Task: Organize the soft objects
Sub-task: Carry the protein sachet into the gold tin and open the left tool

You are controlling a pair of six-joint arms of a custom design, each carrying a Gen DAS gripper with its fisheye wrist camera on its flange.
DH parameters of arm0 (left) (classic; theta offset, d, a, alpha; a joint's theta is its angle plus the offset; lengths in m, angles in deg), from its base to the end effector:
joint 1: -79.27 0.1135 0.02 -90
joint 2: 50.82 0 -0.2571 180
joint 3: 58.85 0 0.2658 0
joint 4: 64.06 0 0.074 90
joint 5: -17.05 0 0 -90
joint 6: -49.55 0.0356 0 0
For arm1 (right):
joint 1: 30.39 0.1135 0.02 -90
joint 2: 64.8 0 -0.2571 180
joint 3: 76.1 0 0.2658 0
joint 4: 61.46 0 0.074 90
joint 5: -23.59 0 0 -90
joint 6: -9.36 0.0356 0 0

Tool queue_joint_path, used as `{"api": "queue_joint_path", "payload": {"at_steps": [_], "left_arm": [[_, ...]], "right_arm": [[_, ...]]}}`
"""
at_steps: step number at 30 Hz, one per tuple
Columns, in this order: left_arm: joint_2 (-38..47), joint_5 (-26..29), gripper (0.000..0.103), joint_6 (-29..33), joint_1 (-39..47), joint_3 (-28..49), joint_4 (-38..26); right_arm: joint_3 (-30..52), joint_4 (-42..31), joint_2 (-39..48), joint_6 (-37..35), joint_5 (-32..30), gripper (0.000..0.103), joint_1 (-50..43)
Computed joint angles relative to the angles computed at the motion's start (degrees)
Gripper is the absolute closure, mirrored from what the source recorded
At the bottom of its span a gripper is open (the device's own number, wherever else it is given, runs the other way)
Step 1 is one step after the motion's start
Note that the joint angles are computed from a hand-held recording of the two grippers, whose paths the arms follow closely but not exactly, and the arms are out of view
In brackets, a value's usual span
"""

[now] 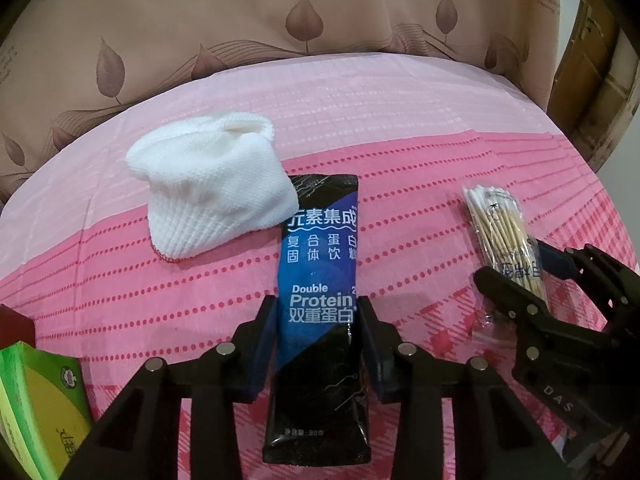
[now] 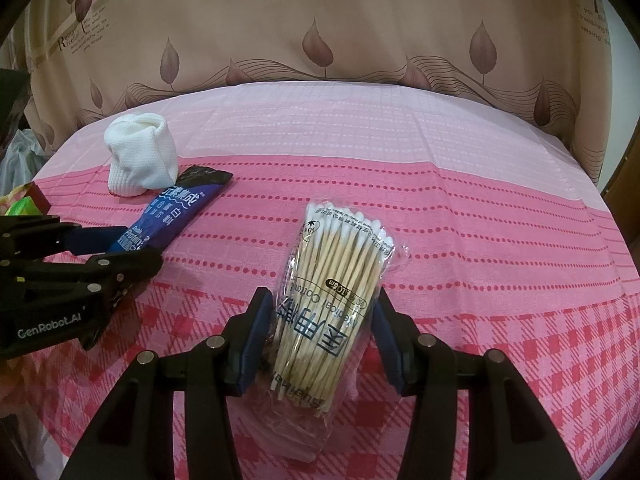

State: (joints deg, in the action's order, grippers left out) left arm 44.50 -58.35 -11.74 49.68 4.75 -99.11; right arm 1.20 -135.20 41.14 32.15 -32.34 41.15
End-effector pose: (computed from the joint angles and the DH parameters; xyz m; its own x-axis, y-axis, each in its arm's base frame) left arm 0.2675 -0.1622 0.1301 -0.4298 0.7786 -0.4572 0.8788 0.4770 -0.0137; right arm 0.1144 0.2799 0.1322 -0.6396 0.4957 -0.5875 0.6042 0.7967 0.0143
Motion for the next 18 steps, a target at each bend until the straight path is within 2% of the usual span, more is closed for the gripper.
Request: {"api": "queue_joint_path", "payload": {"at_steps": [12, 18], "left_arm": [[-5.2, 1.1, 0.067, -0.6, 4.3, -3.3, 0.2], [-8.3, 3.1, 0.067, -0.3, 8.7, -2.1, -2.6]], "right_arm": [[0.1, -0.1, 0.0, -0.1, 0.0, 0.055, 0.0], [0.1, 0.0, 0.1, -0.1, 0.0, 0.054, 0.0]]}}
